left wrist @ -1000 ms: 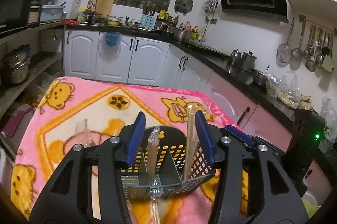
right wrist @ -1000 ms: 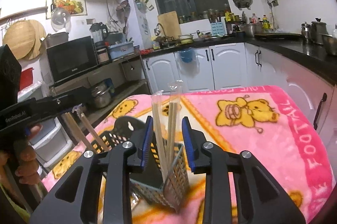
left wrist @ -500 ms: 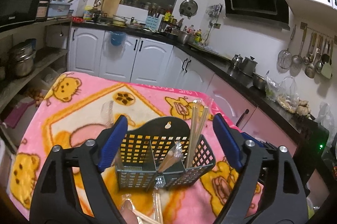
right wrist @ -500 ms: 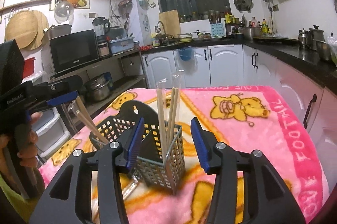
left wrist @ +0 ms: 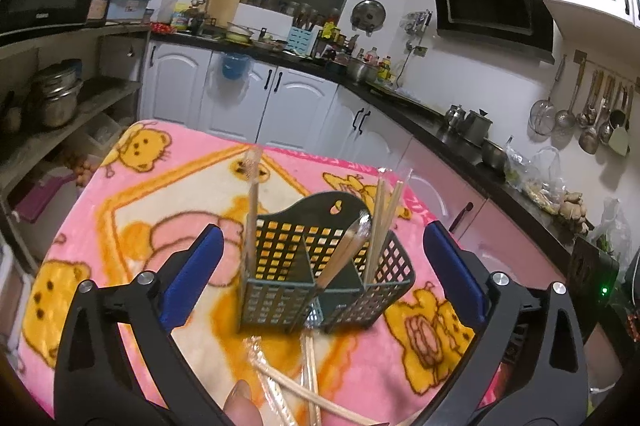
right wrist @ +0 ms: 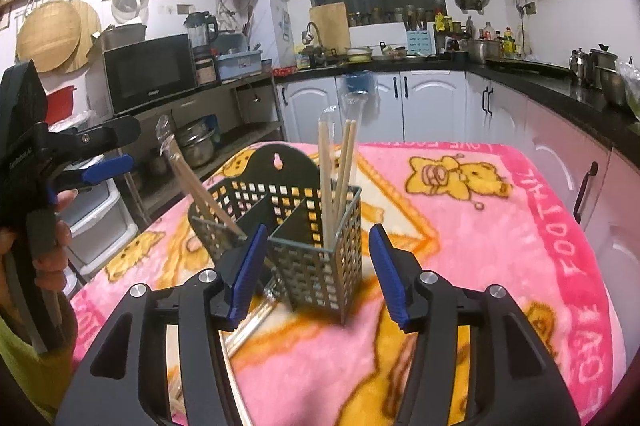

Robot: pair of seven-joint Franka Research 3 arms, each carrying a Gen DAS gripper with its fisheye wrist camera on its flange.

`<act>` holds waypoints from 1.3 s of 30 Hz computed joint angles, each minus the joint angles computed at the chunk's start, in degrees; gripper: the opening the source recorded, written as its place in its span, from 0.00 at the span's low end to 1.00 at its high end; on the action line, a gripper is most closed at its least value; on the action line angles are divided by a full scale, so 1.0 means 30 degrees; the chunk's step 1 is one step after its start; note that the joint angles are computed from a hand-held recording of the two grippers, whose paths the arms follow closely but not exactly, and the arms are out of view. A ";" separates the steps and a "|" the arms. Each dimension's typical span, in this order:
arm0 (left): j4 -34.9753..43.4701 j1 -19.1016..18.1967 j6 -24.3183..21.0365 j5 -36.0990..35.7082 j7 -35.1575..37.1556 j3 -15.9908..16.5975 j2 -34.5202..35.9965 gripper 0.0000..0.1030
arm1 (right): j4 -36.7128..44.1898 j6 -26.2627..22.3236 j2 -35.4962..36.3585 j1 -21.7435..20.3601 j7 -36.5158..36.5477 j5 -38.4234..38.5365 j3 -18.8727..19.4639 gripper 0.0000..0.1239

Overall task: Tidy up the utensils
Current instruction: 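Move both open tools down to the wrapped chopstick pile beside the caddy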

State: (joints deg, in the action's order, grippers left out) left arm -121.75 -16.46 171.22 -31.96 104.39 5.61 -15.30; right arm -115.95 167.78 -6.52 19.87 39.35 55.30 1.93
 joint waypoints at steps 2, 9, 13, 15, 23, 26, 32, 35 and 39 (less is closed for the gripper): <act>-0.0228 0.0204 0.0004 0.0261 -0.0247 -0.0155 -0.0149 0.89 | -0.0194 -0.0057 -0.0152 -0.0012 0.0071 -0.0193 0.0015 0.41; -0.0966 0.0381 -0.0149 0.0933 -0.1122 -0.0126 -0.0588 0.89 | -0.1121 -0.0236 -0.0846 0.0123 0.0293 -0.0924 -0.0025 0.41; -0.1418 0.0522 -0.0350 0.1371 -0.1745 -0.0109 -0.0789 0.89 | -0.1654 -0.0257 -0.1241 0.0307 0.0324 -0.1318 -0.0131 0.41; -0.1593 0.0508 -0.0440 0.1514 -0.1898 -0.0043 -0.0863 0.89 | -0.1909 -0.0315 -0.1457 0.0397 0.0292 -0.1548 -0.0182 0.41; -0.2410 0.0590 -0.0789 0.2181 -0.2524 0.0072 -0.1222 0.89 | -0.2839 -0.0855 -0.2238 0.0777 -0.0335 -0.2072 -0.0436 0.41; -0.2648 0.0684 -0.0899 0.2391 -0.2729 0.0035 -0.1294 0.89 | -0.3205 -0.1009 -0.2553 0.0957 -0.0600 -0.2262 -0.0472 0.41; -0.3003 0.0707 -0.1158 0.2530 -0.3007 0.0113 -0.1403 0.89 | -0.3717 -0.1522 -0.2983 0.1162 -0.0894 -0.2663 -0.0528 0.41; -0.3044 0.0750 -0.1400 0.2528 -0.3107 0.0091 -0.1372 0.89 | -0.3965 -0.1845 -0.3169 0.1257 -0.1108 -0.2854 -0.0560 0.41; -0.3095 0.0751 -0.1756 0.2248 -0.3066 0.0156 -0.1287 0.85 | -0.4224 -0.2419 -0.3359 0.1317 -0.1368 -0.3134 -0.0569 0.41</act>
